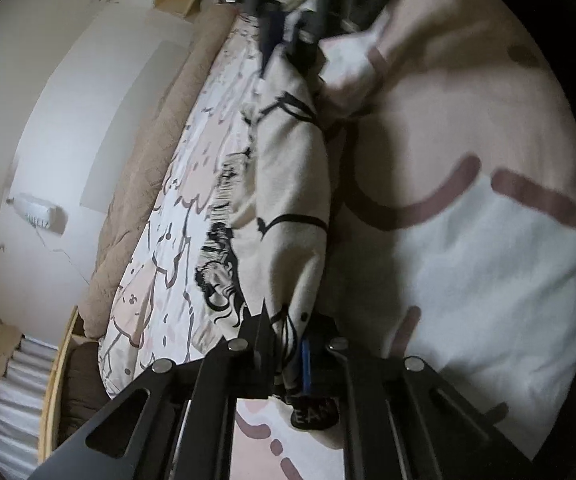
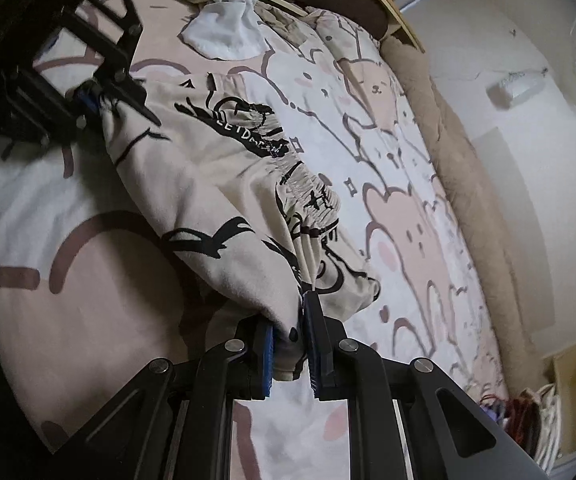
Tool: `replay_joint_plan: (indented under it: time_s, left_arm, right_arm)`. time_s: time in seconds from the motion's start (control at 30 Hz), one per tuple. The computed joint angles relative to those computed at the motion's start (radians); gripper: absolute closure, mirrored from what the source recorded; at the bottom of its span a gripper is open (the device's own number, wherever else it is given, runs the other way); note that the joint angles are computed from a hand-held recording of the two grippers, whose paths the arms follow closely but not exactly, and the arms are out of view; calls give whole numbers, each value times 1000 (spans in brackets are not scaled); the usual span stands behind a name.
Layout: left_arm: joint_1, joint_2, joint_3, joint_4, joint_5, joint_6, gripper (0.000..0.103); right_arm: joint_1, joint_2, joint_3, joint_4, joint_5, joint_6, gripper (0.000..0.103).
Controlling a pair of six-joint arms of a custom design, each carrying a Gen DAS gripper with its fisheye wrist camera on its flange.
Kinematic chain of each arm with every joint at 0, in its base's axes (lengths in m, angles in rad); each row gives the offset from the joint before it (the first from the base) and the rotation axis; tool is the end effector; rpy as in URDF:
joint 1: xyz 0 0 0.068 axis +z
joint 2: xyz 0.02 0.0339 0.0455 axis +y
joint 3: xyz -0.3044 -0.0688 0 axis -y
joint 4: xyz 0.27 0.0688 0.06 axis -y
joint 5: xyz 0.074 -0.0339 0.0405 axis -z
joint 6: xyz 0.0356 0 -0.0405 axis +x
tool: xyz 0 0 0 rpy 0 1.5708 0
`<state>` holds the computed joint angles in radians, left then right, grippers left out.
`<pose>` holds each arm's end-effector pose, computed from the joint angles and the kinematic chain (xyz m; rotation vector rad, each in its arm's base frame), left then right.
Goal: Fold clothes
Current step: 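Grasp the folded pants edge with the right tool while the left tool grasps beside it, then lift the folded pants with both tools and carry them toward the clothes stack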
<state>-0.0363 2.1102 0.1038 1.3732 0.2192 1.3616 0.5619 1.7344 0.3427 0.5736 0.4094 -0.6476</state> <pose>0.2041 -0.0152 0.0402 1.5291 1.6262 0.5011 0.2188 0.1210 0.0810 -1.1811 2.0490 -0.5288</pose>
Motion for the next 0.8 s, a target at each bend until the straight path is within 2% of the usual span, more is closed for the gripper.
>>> replay_joint_plan:
  time_s: [0.1,0.13,0.23,0.33,0.4,0.5,0.67,0.8]
  left_arm:
    - [12,-169,7,-196,18,-78,95]
    - [12,-255,24,-309,24,-117,95]
    - [-2,-458,112,-609,39,-227,95]
    - [-44,-578,222,-820,44,-342,95]
    - [-105,-642,345,-990,47,-447,95]
    - [-194,-672,509,-1154,45,-577,95]
    - [-374,-626,841,-1378,57,-815,95]
    - [-522,-520,1128,-1516,32,-974,95]
  right_arm:
    - [33,31,-51,164,67,-92,96]
    - [42,38,-64,212,86,-125,96]
    - [26,-15,-71,232,100,-213,97]
    - [-32,-108,-44,174,92,-283,97]
    - [-90,-185,-7,110,83,-330,97]
    - [-211,-305,83,-27,53,-377,97]
    - [-447,-463,304,-282,-1,-398,97]
    - [-646,-494,470,-359,-49,-463,97]
